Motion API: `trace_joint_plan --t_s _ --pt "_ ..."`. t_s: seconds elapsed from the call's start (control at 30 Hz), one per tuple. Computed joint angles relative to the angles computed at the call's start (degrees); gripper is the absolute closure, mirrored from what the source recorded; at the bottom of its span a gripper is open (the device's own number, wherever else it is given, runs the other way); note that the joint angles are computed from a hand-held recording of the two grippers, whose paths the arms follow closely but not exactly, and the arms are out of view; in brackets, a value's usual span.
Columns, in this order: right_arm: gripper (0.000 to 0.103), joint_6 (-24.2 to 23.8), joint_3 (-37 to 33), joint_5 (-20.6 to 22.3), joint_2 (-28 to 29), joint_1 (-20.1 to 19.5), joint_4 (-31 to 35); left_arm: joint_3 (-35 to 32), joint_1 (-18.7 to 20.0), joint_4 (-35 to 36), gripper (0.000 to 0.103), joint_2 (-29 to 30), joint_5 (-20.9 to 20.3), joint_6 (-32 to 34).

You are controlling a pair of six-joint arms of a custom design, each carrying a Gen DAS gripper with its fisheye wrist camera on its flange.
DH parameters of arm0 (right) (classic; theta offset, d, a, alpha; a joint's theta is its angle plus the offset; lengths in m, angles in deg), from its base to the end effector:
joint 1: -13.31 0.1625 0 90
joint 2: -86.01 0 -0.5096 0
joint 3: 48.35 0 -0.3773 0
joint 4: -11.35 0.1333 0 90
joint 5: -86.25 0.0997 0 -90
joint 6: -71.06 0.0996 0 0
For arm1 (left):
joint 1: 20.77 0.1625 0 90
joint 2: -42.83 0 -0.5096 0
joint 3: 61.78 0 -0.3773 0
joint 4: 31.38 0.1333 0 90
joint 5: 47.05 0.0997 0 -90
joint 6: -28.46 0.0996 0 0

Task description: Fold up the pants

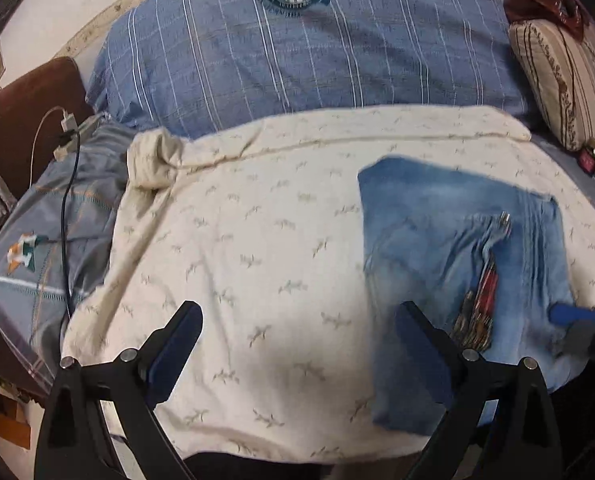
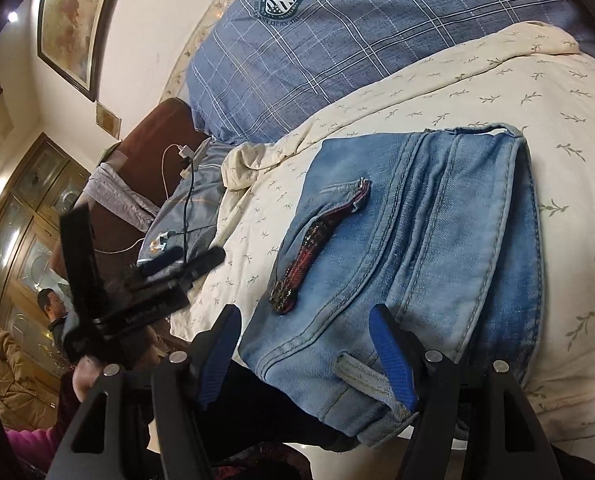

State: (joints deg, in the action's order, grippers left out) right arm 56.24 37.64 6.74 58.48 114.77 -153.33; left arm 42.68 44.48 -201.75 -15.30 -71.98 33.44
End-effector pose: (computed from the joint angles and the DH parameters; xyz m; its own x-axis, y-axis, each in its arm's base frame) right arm 0.3019 -0.7269 0.0103 -0.8731 -0.4778 -0.0976 -0.4283 0.8470 -0.3147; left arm -0.0631 -0.6709 0.3434 -0.5629 -0.2181 -0.7972 0.3973 0.7744 -0.4924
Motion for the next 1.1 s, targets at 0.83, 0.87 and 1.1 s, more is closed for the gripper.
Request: trace_joint_plan --t_s 0.83,0.87,1.1 --pt "0.033 -1.4 -2.9 -5.2 1.4 0.7 5.2 -0.3 4.7 12.6 0.005 -0.4 -7.4 -12.6" --pt "0.033 -0.8 -2.0 -3.9 0.9 0.3 3.8 0.2 4.5 11.1 0.005 -0.8 -7.7 -11.7" --pt "0.033 5.8 2.8 -2.3 -1.2 -1.8 -11.4 -0.8 4.2 4.5 0.005 -2.3 -10.4 -7.6"
